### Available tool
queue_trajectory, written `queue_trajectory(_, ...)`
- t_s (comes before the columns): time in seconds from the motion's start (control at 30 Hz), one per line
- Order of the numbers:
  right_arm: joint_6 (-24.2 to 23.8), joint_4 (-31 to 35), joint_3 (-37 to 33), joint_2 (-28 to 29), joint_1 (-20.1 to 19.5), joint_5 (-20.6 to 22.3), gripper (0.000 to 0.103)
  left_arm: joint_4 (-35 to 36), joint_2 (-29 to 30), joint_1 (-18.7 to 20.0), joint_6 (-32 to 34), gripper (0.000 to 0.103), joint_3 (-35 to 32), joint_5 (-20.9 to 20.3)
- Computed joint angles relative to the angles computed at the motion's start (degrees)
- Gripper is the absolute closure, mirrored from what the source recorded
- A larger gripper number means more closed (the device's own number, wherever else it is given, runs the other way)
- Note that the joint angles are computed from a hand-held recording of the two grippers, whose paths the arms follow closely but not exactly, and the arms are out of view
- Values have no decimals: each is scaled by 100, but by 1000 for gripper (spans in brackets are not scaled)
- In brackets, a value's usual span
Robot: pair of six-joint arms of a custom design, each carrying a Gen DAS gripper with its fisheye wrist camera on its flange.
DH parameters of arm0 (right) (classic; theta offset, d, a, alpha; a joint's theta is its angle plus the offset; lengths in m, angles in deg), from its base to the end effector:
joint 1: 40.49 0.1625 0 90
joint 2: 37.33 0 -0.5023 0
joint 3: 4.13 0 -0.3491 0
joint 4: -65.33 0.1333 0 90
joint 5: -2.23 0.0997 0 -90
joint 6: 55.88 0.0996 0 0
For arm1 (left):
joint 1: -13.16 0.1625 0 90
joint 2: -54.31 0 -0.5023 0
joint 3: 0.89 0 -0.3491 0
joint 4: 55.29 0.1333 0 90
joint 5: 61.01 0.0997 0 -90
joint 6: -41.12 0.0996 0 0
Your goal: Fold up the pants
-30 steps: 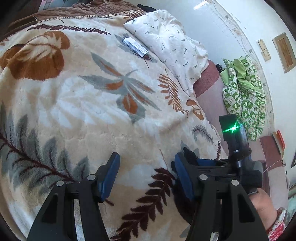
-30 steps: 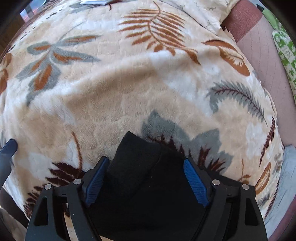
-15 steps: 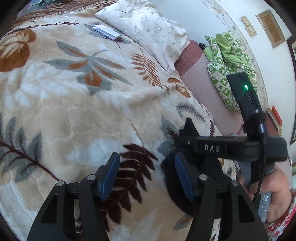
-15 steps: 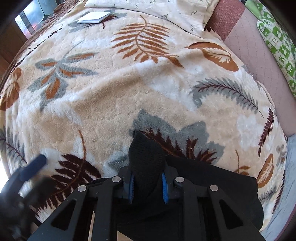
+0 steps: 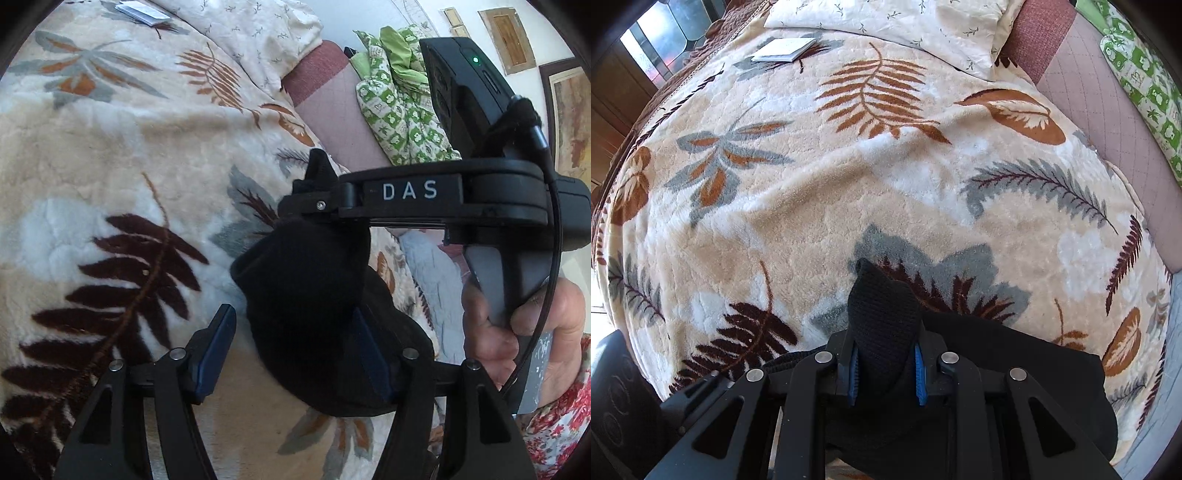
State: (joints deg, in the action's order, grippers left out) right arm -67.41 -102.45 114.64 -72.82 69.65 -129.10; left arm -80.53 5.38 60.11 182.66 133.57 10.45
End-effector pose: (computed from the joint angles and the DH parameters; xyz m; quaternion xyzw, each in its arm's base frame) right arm 0.2500 -0.4855 0.0234 0.2713 -0.8945 -0.0183 0.3549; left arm -0.0961 -0.3446 0.0617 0.0031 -0.9548 0.2933 0.0472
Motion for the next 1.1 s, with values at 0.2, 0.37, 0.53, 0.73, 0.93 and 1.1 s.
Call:
queue_trajectory(0.2, -67, -210, 228, -156, -25, 175, 79, 49, 12, 34, 471, 87, -59, 579)
queue_trajectory(0.37, -222, -621, 556, -384, -114, 461, 79, -44, 36, -89, 259, 89, -35, 614)
queue_trajectory(0.53, -451, -1066, 892, -778, -284, 730, 79, 694, 190, -825, 180, 89, -429, -27)
queue_trajectory(0.73, -683, -1543, 1363, -1392, -764, 1067, 79, 1879, 633, -1320, 117, 89, -1310, -352)
queue_trajectory(0.93, -907, -1938, 1776, -1942, -1541, 1495, 79, 2569, 1439, -1539, 150, 89, -2199, -244)
queue_trajectory(1.1, -1229, -2491, 2145, -2321, -2387, 1744, 62, 2854, 1972, -1548, -76, 79, -2646, 89)
